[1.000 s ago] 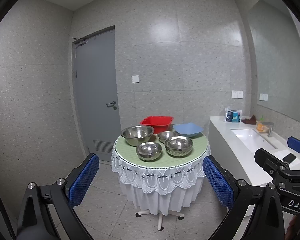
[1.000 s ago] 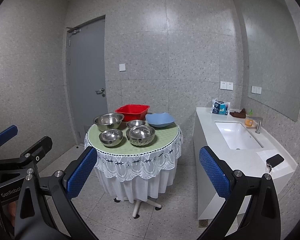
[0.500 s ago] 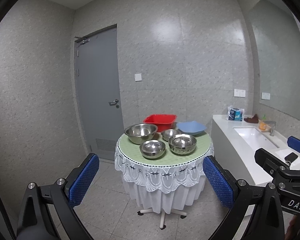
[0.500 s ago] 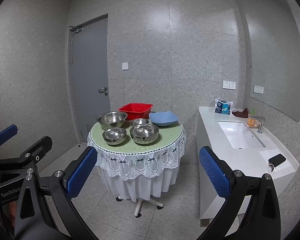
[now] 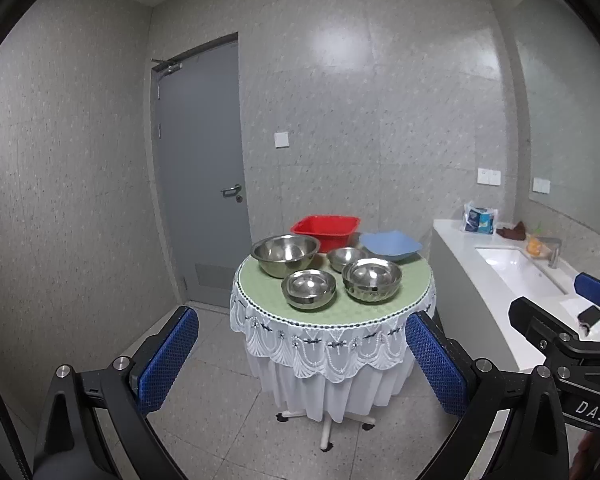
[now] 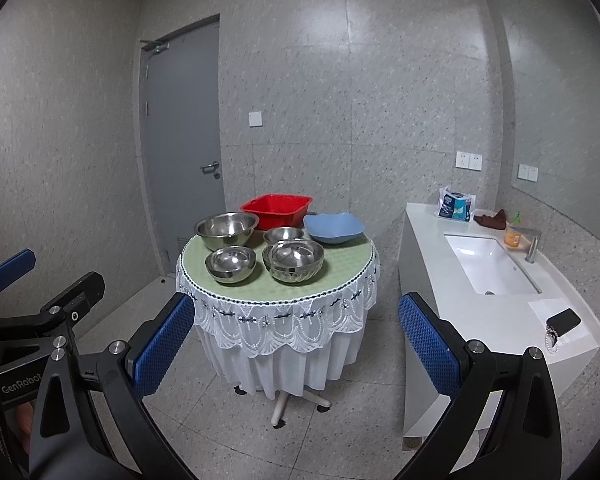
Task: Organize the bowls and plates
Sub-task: 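Move both grippers toward the round table with the bowls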
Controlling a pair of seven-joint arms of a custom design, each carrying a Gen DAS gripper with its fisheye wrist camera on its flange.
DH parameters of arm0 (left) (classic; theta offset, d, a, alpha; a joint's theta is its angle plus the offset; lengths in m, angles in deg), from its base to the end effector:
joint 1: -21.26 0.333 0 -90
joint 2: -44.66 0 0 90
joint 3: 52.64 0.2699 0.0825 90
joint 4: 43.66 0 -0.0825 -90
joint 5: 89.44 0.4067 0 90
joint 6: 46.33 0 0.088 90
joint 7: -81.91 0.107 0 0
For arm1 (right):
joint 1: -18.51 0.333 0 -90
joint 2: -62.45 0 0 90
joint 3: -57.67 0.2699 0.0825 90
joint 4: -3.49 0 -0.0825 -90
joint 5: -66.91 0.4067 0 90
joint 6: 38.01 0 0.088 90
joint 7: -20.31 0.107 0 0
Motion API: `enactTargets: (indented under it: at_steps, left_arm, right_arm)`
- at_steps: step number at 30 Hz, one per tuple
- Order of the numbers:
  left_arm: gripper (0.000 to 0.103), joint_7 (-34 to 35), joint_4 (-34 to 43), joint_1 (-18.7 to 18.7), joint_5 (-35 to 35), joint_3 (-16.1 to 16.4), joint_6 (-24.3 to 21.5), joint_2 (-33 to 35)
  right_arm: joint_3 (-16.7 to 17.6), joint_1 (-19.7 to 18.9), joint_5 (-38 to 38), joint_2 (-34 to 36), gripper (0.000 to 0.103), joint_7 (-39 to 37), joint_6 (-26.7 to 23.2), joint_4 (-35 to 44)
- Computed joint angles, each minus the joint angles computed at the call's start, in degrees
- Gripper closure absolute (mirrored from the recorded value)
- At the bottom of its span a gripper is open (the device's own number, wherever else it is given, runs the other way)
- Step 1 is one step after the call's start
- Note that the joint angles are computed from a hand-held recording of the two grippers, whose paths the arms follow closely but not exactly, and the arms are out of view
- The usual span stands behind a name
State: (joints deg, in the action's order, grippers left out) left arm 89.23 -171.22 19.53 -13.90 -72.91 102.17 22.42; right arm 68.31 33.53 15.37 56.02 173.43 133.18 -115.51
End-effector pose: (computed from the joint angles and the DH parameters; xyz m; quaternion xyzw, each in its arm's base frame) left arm 0.4767 -0.2283 0.5388 -0.5895 0.5494 -0.3176 0.4998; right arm 0.5032 0.3067 0.5230 -0.6572 0.5489 -0.2810 0.4334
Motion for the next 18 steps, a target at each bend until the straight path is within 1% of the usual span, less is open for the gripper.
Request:
enactTargets:
  at_steps: [1, 3, 4, 5, 7, 12, 13, 14, 15, 18]
  left_arm:
    - [0.001, 0.95, 0.55, -0.24, -1.24, 0.17, -0.28, 0.6]
    - [0.001, 0.33, 1.3, -0.26, -2.05, 0.36, 0.09, 1.72]
    - [0.001, 2.59, 2.1, -0.97, -4.95, 0.79, -0.36, 2.71]
    - [0.001, 2.97, 2.71, -1.01, -5.36, 0.69, -0.78, 3.23]
    - [0.001, 3.01, 3.87, -1.01, -5.55, 0.71, -1.17, 4.24]
    - [0.001, 3.1, 6.98, -1.3, -5.29, 1.61, -0.59, 7.3]
    - [0.001, 1.89, 7.4, -1.11, -3.87, 1.7, -0.24, 7.86]
    - [0.001, 2.05, 8.25, -1.22, -3.68, 2.01, -0.07, 8.77]
    - [0.001, 0.71, 8.95, -1.02, -1.95, 2.27, 0.48, 9.59]
    - [0.001, 2.63, 12.81, -1.73, -3.08, 3.93, 1.05, 13.67]
  right_arm:
    - [-0.19, 0.12, 0.66, 0.55, 0.0, -0.98, 0.13, 0.36]
    - [-0.69, 0.69, 2.97, 1.4, 0.0, -3.15, 0.15, 0.77]
    - [-0.9, 0.89, 3.68, 1.62, 0.0, -3.85, 0.25, 0.86]
    - [-1.1, 1.01, 4.18, 1.89, 0.0, -4.45, 0.38, 0.99]
    - [-1.57, 1.44, 6.18, 2.33, 0.0, -6.41, 0.51, 1.19]
    - [-2.27, 1.98, 7.5, 3.93, 0.0, -7.93, 0.43, 2.7]
    - [-2.48, 2.1, 7.42, 4.48, 0.0, -7.96, 0.46, 3.16]
    - [-2.85, 2.32, 8.59, 5.04, 0.0, -9.34, 0.45, 3.69]
    - [-3.16, 2.54, 9.09, 5.9, 0.0, -10.04, 0.38, 4.45]
    - [-4.35, 3.42, 12.12, 8.54, 0.0, -13.46, 0.35, 6.96]
